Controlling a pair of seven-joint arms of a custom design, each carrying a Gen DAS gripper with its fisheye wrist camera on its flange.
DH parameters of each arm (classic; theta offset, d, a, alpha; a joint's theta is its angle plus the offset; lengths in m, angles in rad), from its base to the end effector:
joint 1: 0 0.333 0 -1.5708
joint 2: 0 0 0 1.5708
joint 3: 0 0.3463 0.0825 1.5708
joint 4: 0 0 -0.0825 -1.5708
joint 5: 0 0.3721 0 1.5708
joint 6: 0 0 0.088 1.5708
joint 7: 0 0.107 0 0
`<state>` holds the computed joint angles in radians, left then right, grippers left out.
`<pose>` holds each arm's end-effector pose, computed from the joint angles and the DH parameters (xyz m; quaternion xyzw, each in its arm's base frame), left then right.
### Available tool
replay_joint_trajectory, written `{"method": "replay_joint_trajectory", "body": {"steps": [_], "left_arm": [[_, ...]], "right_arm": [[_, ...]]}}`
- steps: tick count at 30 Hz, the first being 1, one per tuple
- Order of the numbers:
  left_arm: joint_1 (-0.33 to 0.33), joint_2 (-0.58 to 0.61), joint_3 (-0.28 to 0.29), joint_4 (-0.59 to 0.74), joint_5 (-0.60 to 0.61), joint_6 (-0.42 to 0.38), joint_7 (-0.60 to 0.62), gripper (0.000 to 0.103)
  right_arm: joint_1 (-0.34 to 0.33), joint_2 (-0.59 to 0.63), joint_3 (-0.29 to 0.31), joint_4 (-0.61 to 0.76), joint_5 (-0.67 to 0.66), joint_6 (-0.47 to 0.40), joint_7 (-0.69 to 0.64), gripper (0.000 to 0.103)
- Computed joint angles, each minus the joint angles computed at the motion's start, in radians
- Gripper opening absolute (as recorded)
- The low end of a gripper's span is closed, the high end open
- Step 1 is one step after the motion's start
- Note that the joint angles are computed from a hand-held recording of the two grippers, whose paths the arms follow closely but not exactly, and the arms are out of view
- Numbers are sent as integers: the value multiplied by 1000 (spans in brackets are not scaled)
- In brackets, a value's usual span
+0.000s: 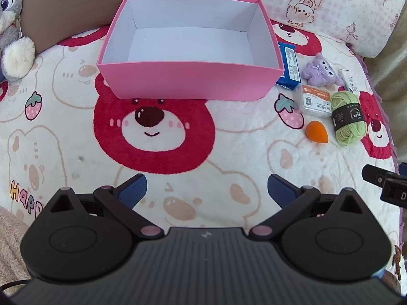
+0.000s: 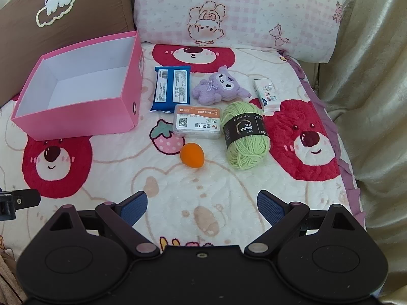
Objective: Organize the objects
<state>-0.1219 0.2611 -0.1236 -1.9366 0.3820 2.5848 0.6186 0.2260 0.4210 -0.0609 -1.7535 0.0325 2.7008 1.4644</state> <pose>0.6203 -0.1565 0.4293 -0.8208 0.5257 -0.1671 0.1482 0.6894 0.1198 0.4242 -0.7648 0.5892 -0.1793 0.1890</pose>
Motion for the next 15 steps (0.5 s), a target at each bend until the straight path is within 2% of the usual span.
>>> {"method": "replay_joint_trajectory", "body": {"steps": [3,7,10,15], "left_arm": [[-3,-3,2,-4,10,5,-5,103],[-17,-24,15,-39,64,72,-60,103],[-10,-28,6,-49,56,99,-55,103],[-12,-26,9,-51,62,97,-59,103]], "right_arm": [[1,-1,0,-1,0,0,0,95],[1,-2,1,-1,1,2,-1,95],[-1,-5,3,-7,4,8,-5,95],[0,-8,2,-12,6,11,-7,95]]}}
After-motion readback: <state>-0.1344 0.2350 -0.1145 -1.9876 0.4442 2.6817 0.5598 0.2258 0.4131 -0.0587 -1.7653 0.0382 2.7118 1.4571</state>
